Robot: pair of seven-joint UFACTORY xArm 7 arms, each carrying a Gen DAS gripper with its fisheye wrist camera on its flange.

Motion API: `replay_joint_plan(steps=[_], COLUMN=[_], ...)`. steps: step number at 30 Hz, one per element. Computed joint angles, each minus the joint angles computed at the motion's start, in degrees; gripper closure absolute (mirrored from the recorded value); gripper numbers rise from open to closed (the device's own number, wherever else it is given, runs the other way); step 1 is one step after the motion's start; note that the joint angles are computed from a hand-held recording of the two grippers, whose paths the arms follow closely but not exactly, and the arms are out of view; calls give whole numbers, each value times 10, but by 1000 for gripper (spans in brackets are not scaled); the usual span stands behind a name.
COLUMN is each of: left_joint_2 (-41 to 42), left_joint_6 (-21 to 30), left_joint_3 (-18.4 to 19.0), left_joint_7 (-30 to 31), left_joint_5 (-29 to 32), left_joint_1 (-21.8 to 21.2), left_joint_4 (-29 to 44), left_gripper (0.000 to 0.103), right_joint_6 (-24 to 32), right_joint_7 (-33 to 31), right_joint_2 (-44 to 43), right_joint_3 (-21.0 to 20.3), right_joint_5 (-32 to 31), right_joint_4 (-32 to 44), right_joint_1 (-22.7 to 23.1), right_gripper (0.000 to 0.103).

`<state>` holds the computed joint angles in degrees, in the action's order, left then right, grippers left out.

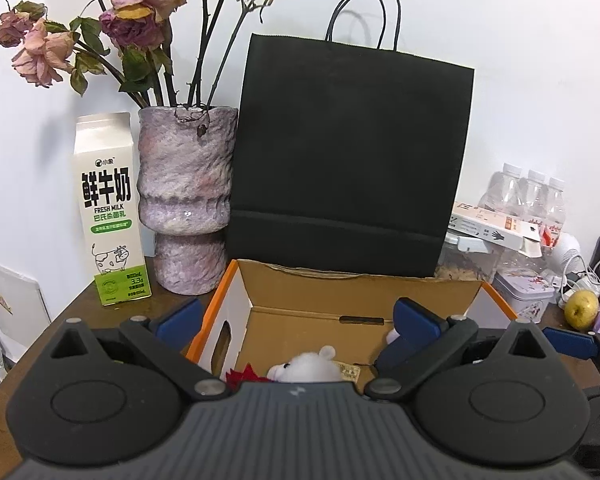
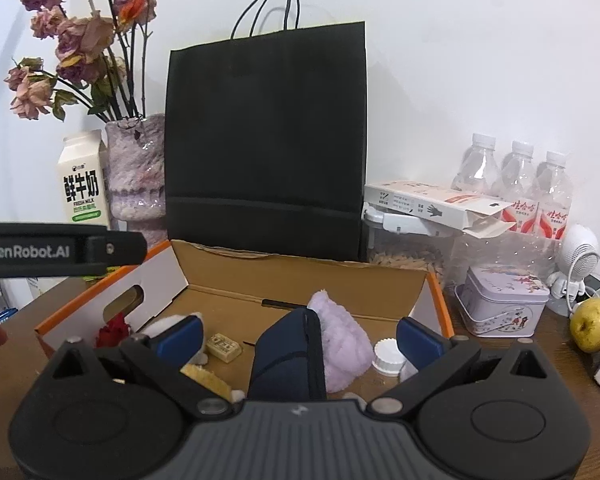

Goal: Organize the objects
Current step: 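Withdraw both open tools from the box back over the table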

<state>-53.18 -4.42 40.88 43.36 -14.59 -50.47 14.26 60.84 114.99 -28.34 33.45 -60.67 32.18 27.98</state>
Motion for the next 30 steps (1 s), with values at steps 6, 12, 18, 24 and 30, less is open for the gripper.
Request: replay_joint_plan(steps=[6,12,18,24,30], left_joint_2=[-41,-87,-131,-168,-191], left_joint_6=[40,92,161,235,292], left_joint_3=[-13,-32,-48,-61,-74], left_joint_7=[18,49,89,130,162], left_joint_5=[-3,-25,-52,-74,-100], left_joint_1=[43,101,167,236,298], left_joint_4=[-17,-37,-54,-67,-75], left_gripper=[0,0,0,0,0], right_joint_6=[20,40,62,102,136], right_joint_7=[-5,-9,-7,13,35], right_joint_2=[-14,-25,-26,-20,-13], right_joint_3=[14,34,56,86,103], right_joint_5=[20,42,63,80,99], right_joint_4=[-3,-3,1,9,18], right_joint_1=[15,29,44,64,89], right_gripper=[0,0,0,0,0])
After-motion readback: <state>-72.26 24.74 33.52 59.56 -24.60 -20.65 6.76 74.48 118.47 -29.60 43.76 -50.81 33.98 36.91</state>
